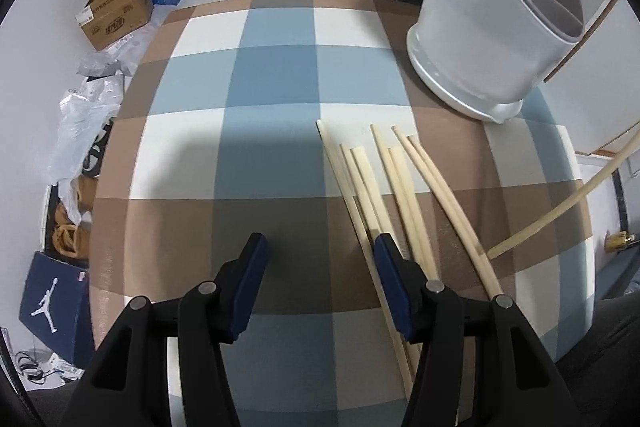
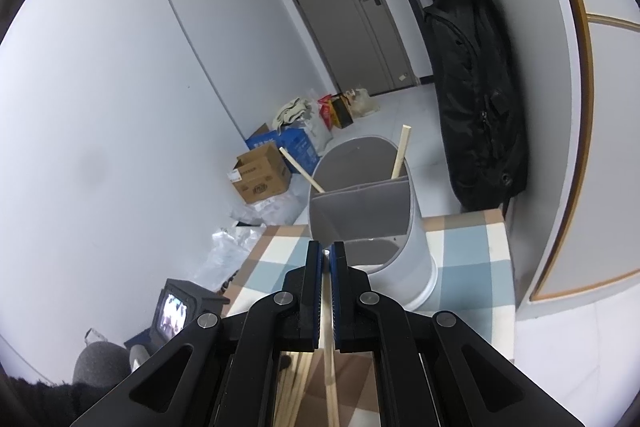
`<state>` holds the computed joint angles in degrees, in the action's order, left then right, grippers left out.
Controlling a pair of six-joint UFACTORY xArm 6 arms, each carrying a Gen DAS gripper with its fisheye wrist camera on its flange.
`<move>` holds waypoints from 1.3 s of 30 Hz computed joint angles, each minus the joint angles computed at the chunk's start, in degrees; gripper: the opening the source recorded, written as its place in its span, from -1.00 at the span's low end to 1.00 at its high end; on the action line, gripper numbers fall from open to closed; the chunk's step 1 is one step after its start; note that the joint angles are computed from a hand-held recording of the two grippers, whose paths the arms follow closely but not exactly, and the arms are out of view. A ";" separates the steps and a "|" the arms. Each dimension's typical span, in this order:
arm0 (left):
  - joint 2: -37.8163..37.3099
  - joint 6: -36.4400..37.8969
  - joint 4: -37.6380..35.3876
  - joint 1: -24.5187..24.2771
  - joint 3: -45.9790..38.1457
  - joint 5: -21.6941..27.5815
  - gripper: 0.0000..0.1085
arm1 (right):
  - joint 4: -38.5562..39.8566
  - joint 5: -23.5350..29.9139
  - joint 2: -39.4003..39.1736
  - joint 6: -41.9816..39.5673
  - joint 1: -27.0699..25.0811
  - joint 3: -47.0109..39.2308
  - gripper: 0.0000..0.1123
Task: Organize utensils
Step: 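Close the left tool on one wooden stick from the pile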
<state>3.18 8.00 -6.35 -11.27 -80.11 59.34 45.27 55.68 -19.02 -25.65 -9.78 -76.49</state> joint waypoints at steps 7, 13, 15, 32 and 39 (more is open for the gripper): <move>0.99 0.12 2.41 1.15 -1.04 1.06 -0.20 | 0.38 0.28 0.44 0.55 -0.18 -0.45 -0.94; 5.09 -2.53 -1.18 2.97 -7.61 5.62 -0.20 | 1.01 0.18 0.17 0.18 -0.11 -0.26 -0.94; 8.02 -5.06 -1.84 3.43 -11.74 7.61 -0.20 | 1.35 0.17 0.11 0.03 -0.20 -0.28 -0.94; 7.07 -10.15 5.04 0.22 -7.42 -0.72 -0.96 | 3.51 1.32 0.56 -0.13 -1.59 -1.20 -0.94; 5.61 -10.96 1.21 1.84 -6.18 -6.88 -1.00 | 2.67 0.77 0.12 -0.14 -1.36 -0.67 -0.94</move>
<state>8.79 -2.96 -5.14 -9.43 -86.30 52.46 47.94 56.45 -18.90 -25.79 -11.14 -77.16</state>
